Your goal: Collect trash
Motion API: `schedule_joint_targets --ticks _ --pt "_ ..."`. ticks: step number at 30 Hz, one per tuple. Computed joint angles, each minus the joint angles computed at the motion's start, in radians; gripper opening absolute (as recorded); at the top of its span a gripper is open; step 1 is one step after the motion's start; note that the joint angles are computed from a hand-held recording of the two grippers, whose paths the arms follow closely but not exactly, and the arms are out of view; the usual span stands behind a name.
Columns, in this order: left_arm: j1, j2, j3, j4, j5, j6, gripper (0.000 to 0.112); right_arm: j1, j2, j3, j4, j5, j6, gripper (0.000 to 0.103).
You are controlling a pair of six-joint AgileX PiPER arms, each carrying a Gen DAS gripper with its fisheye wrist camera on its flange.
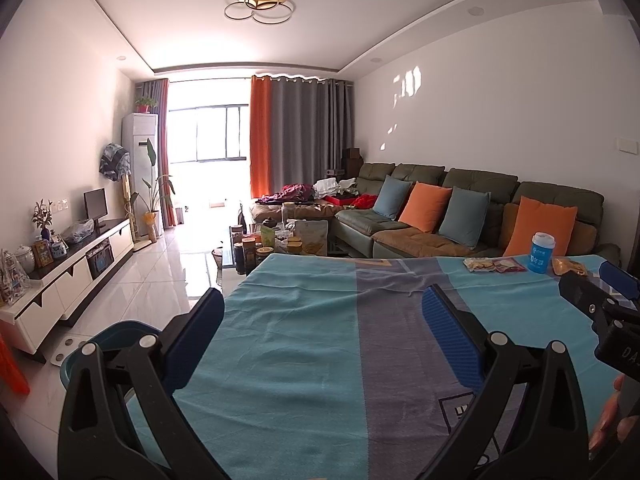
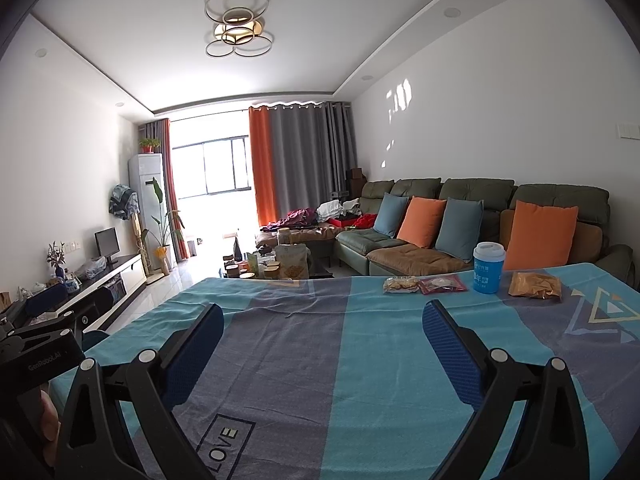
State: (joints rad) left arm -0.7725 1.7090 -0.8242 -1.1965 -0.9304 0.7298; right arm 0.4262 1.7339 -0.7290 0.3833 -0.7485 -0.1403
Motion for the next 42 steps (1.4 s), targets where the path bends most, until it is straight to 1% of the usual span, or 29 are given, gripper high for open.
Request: schedule_joint_targets --ticks 28,42 --pt "0.004 0.001 -0.001 0.001 0.001 0.001 0.097 0.003 0.008 0.000 0.010 -0.015 -0.001 0.096" --pt "0.007 0.002 -0.004 0.001 0.000 0.004 0.097 0.002 0.004 -0.002 0.013 -0.009 -0.003 0.096"
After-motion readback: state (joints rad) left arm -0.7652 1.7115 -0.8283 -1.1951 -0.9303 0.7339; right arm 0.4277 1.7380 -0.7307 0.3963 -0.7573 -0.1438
